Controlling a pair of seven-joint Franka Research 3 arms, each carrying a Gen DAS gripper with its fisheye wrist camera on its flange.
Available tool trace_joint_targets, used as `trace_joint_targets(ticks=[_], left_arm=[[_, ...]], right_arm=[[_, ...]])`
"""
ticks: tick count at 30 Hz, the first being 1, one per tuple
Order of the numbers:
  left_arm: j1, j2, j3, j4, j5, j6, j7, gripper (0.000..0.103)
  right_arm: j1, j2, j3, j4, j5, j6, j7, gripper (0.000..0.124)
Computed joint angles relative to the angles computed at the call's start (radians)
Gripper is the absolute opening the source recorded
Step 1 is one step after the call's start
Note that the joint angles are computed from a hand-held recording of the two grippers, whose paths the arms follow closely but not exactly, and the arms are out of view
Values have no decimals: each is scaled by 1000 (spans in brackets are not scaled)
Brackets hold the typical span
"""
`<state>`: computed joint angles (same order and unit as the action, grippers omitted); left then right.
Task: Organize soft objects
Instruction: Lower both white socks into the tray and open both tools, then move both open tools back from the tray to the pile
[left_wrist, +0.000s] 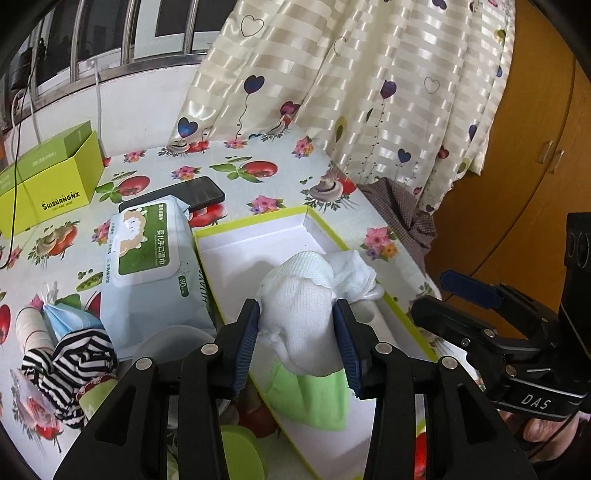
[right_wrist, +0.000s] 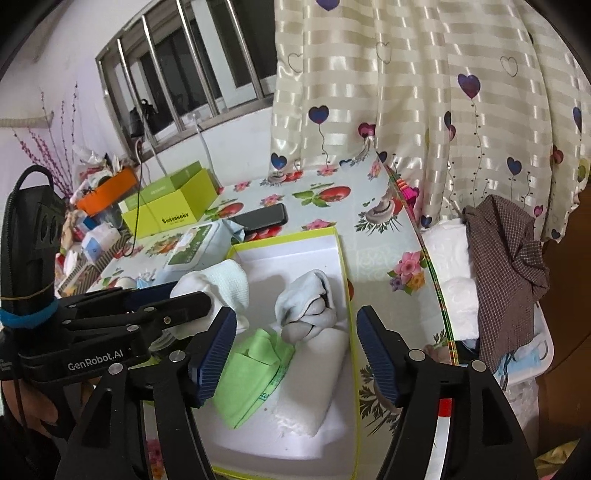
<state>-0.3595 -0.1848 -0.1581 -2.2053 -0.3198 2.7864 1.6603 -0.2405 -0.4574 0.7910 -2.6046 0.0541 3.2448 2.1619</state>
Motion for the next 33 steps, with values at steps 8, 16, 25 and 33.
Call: trace_joint_targets(ticks=[8, 16, 25, 33], left_arm=[[-24, -26, 26, -20, -63, 8, 51, 42], [-58, -38, 45, -17, -138, -11, 141, 53], [-53, -57, 41, -42, -227, -8, 214, 58], [-99, -188, 100, -143, -260, 37, 233, 58]], right_arm=[[1, -52, 26, -13, 10, 1, 23, 71], [30, -93, 23, -20, -5, -18, 41, 72], [39, -187, 19, -42, -35, -68, 99, 74], [59, -227, 26, -36, -68, -74, 133, 75]])
